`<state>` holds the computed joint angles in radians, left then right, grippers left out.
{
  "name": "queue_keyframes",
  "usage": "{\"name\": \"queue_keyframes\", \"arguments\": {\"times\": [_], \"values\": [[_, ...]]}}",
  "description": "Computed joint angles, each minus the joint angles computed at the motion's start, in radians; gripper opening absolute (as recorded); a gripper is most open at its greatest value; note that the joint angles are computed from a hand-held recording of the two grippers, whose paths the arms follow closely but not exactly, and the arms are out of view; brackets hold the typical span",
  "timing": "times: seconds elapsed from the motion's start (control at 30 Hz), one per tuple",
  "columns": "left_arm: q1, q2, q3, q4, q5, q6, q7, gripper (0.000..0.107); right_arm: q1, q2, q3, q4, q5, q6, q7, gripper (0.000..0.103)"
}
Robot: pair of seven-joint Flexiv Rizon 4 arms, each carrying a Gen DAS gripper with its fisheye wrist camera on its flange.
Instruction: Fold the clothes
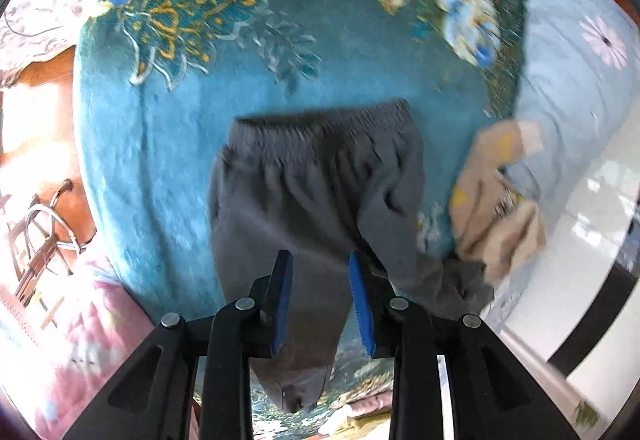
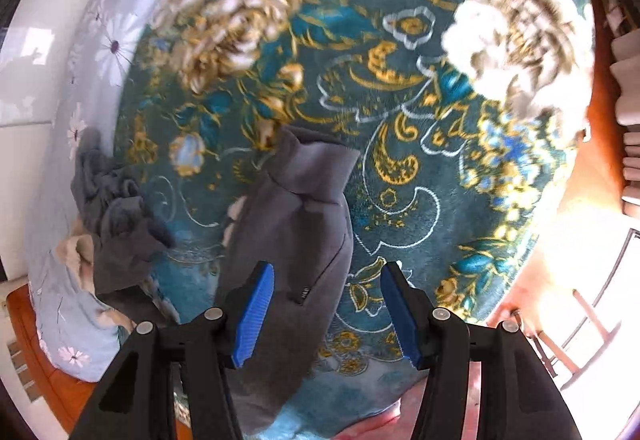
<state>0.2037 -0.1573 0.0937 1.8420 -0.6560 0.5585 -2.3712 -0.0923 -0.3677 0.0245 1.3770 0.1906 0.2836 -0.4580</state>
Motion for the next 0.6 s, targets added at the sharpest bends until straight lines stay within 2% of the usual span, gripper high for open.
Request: {"name": "queue_keyframes", "arguments": {"times": [0.1, 0.2, 0.3, 0.4, 0.43, 0.53, 0.57, 0.6], "values": [[-0.023, 0.003, -0.026, -0.05, 0.037, -0.031, 0.064, 0.03, -0.032, -0.03, 0.012, 0.016, 0.062, 0.023, -0.078, 0.06], [-0.052, -0.006, -0.044, -0.143, 0.14, -0.105, 0.12, 0.03, -0.054, -0.059, 0.019, 0.027, 0.112, 0.062, -0.13, 0.06], [-0.081, -0.01, -0.052, -0.229, 0.241, -0.169, 0.143, 0.037, -0.074, -0.095, 0.031, 0.014, 0.158, 0.089, -0.188, 0.06], [-0.107, 0.006, -0.051, -0.258, 0.295, -0.212, 0.142, 0.037, -0.083, -0.141, 0.036, -0.025, 0.172, 0.066, -0.216, 0.06], [-0.115, 0.012, -0.051, -0.265, 0.311, -0.227, 0.141, 0.037, -0.086, -0.156, 0.038, -0.04, 0.176, 0.054, -0.218, 0.057], [-0.132, 0.035, -0.045, -0.269, 0.36, -0.271, 0.122, 0.037, -0.089, -0.194, 0.038, -0.081, 0.163, 0.0, -0.223, 0.023], [-0.134, 0.046, -0.04, -0.263, 0.369, -0.279, 0.106, 0.037, -0.089, -0.202, 0.04, -0.092, 0.155, -0.012, -0.232, 0.014], [-0.134, 0.056, -0.035, -0.255, 0.372, -0.282, 0.089, 0.037, -0.088, -0.21, 0.041, -0.102, 0.148, -0.024, -0.241, 0.011]]}}
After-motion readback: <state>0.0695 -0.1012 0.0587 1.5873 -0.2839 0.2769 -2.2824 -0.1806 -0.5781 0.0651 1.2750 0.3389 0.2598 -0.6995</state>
